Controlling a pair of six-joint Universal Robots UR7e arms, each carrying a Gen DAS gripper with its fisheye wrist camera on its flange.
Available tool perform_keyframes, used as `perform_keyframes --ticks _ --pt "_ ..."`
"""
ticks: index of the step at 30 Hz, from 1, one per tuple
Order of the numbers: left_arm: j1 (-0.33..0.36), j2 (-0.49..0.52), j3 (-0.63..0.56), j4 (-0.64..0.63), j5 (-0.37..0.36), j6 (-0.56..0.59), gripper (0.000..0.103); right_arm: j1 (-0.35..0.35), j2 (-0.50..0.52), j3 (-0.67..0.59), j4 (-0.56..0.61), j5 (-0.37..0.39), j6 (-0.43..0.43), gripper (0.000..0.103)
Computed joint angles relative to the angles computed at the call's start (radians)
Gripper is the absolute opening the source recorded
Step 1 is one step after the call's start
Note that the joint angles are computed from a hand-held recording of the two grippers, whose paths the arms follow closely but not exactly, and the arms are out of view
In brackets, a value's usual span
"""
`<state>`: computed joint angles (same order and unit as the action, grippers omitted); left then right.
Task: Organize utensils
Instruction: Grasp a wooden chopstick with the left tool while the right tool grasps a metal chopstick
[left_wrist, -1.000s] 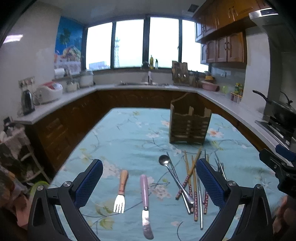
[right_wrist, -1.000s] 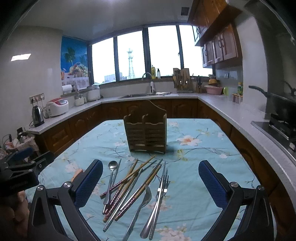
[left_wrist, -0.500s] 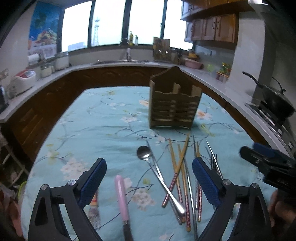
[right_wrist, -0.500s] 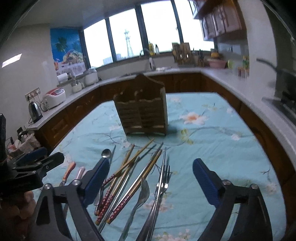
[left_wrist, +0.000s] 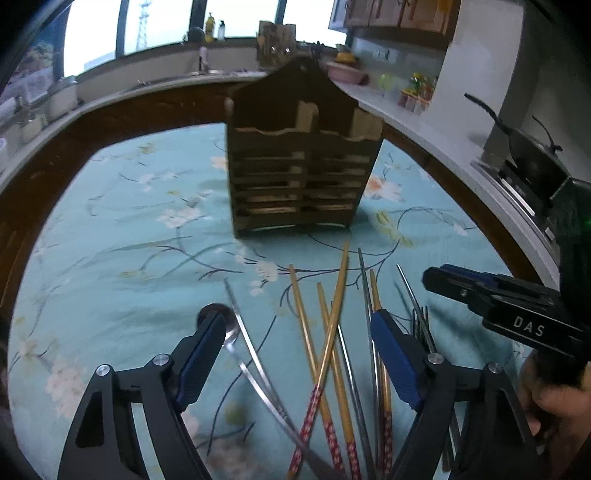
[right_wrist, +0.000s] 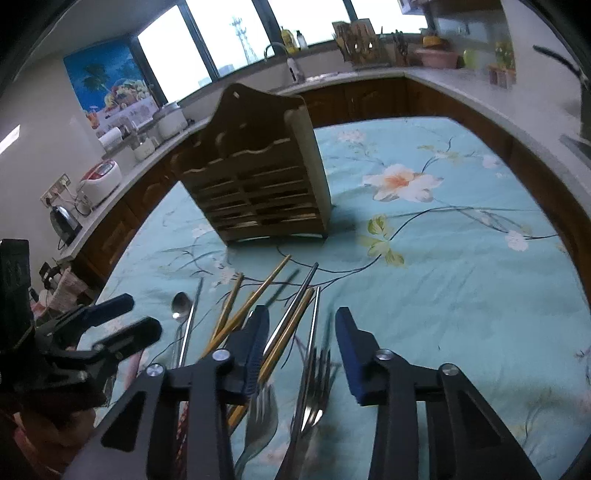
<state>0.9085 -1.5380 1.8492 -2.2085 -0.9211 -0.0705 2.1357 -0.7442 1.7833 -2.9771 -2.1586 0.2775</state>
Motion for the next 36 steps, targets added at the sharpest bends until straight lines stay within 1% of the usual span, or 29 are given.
perform_keyframes --ticks 2,6,8,10,12,13,14,17,21,24,26,28,30,32,33,36 --pt "0.020 0.030 -0.041 0.029 -0.028 0.013 0.079 -0.018 0.006 -0.015 0.026 0.020 0.004 0.035" --pt "0.046 0.079 -0.095 0.060 -0.052 0.045 0.078 -0.047 0.019 -0.037 0.066 0.053 0.012 0.029" --pt "0.055 0.105 -0.114 0.058 -0.054 0.061 0.074 -0.064 0.023 -0.042 0.080 0.077 0.018 0.027" --pt "0.067 0.137 -0.133 0.052 -0.065 0.082 0.074 -0.079 0.026 -0.043 0.086 0.105 0.021 0.024" --pt "0.073 0.159 -0.148 0.054 -0.071 0.093 0.072 -0.088 0.030 -0.047 0.091 0.120 0.018 0.017" --pt "0.077 0.176 -0.159 0.052 -0.075 0.099 0.072 -0.091 0.031 -0.047 0.089 0.126 0.015 0.010" --pt "0.083 0.195 -0.173 0.054 -0.080 0.106 0.071 -0.094 0.029 -0.045 0.086 0.132 0.016 0.007" --pt "0.088 0.231 -0.190 0.040 -0.081 0.127 0.070 -0.100 0.017 -0.032 0.066 0.146 0.015 0.006" --pt "0.092 0.280 -0.225 0.043 -0.083 0.163 0.067 -0.104 -0.003 -0.007 0.031 0.141 0.023 0.006" --pt "0.098 0.318 -0.249 0.050 -0.076 0.178 0.056 -0.110 -0.019 0.008 0.017 0.137 0.032 0.006" --pt "0.105 0.345 -0.267 0.060 -0.077 0.175 0.043 -0.114 -0.026 0.018 0.009 0.137 0.038 0.006" --pt "0.110 0.357 -0.279 0.070 -0.086 0.164 0.033 -0.117 -0.034 0.029 0.002 0.136 0.044 0.006" --pt "0.117 0.368 -0.290 0.073 -0.100 0.158 0.027 -0.120 -0.038 0.037 -0.012 0.143 0.045 0.006" --pt "0.119 0.376 -0.297 0.070 -0.111 0.163 0.009 -0.120 -0.039 0.039 -0.016 0.141 0.046 0.006" --pt "0.119 0.375 -0.298 0.070 -0.118 0.166 0.006 -0.120 -0.040 0.040 -0.020 0.145 0.044 0.006" --pt "0.111 0.358 -0.284 0.042 -0.121 0.191 0.005 -0.118 -0.042 0.040 -0.026 0.146 0.041 0.006"
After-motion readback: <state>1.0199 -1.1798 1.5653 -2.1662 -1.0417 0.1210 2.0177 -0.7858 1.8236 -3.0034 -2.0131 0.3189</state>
